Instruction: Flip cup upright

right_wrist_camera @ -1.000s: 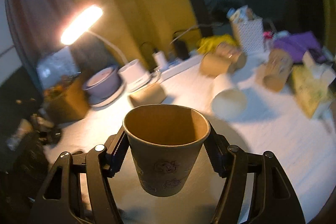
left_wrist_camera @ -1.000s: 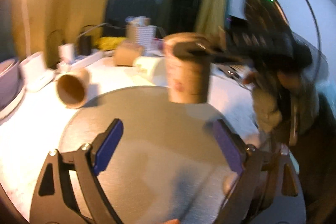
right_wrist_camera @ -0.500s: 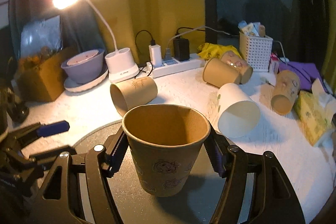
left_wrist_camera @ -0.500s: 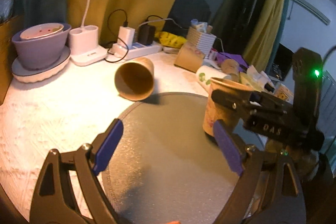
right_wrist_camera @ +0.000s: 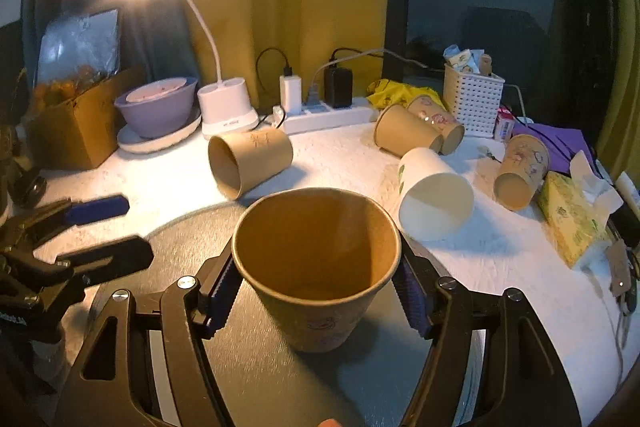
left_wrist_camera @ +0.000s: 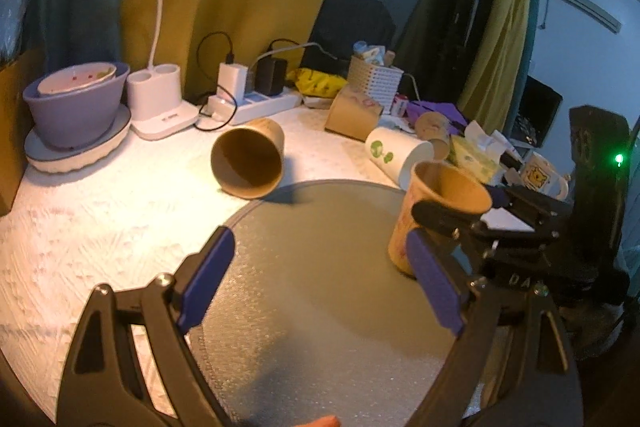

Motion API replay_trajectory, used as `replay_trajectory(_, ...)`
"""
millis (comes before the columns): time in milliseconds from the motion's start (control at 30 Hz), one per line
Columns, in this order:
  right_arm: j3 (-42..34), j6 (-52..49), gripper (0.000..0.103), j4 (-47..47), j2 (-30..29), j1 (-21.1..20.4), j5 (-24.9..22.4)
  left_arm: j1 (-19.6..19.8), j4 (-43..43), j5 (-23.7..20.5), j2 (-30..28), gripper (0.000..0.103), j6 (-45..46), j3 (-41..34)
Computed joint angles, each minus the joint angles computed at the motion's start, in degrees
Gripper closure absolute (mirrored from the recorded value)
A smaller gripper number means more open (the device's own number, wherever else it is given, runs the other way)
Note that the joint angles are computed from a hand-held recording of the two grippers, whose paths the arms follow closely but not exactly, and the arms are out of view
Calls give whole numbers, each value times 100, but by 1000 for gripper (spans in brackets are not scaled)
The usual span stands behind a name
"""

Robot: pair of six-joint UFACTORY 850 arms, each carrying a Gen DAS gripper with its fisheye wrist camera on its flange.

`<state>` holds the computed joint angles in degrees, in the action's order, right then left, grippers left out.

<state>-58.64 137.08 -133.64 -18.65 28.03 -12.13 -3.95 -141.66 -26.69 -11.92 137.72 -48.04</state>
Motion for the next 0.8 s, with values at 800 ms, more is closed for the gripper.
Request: replay_trajectory(800,1442,-1507,20,2354,1577,381,-660,-350,-1121,-1002,784,7,1896,842)
